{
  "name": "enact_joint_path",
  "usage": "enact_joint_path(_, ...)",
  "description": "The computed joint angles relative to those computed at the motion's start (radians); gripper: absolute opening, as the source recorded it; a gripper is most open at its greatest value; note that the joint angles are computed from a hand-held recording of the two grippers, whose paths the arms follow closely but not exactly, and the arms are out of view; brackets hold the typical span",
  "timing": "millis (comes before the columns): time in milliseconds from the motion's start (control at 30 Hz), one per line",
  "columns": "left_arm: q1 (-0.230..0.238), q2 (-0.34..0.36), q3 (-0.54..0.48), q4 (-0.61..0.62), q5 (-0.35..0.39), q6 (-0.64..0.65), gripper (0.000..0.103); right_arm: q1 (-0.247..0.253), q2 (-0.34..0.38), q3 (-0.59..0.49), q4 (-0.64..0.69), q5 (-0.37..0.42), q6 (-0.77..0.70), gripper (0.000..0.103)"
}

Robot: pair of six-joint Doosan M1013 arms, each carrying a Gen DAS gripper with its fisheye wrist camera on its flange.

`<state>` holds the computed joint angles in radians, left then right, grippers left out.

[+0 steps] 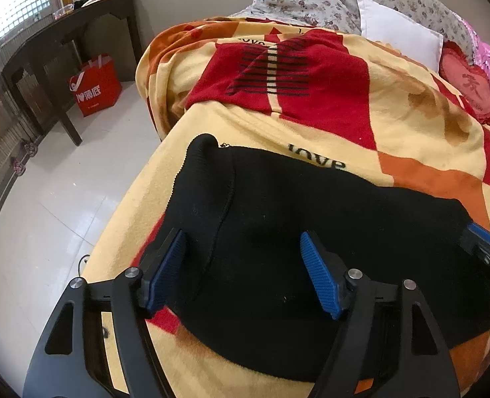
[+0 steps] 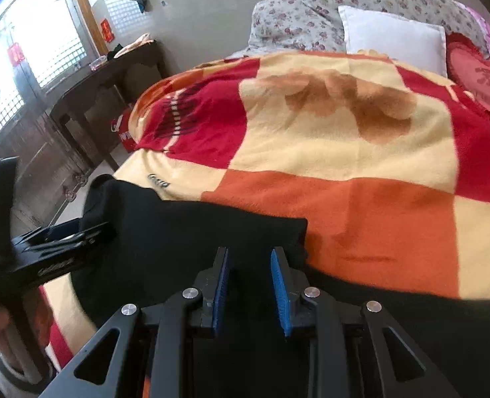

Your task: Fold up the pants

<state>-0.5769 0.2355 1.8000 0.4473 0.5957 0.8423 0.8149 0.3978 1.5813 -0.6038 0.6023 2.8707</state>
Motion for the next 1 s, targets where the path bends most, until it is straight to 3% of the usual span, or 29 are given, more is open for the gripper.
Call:
enact_joint_path(367,-0.025,-0.050,0.034,-0.054,-0.030,0.040,0.072,0.073,-0.054,0.083,-0.063,0.179,0.092,0.025)
enact_joint_path(500,-0.036,-0.061,0.044,-0.080,-0.040,0.059,0.072,0.084,-0.078,0.145,-0.127,0.136,0.207,0.026)
enact_joint_path(633,-0.054,-0.068,0.051,-0.107,-0.048,0.088,0.072,0.087,-0.099,0.160,-0.108,0.139,0.205,0.026)
enact_joint_path(833,-0.086,-0.068,0.059,-0.159,-0.070,0.156,0.072,0.105,-0.123,0.171,-0.138,0.285,0.275,0.028)
enact_joint_path(1000,-0.108,-0.049,0.051,-0.170,-0.068,0.188,0.072,0.102,-0.147,0.211,-0.124,0.329,0.342,0.030)
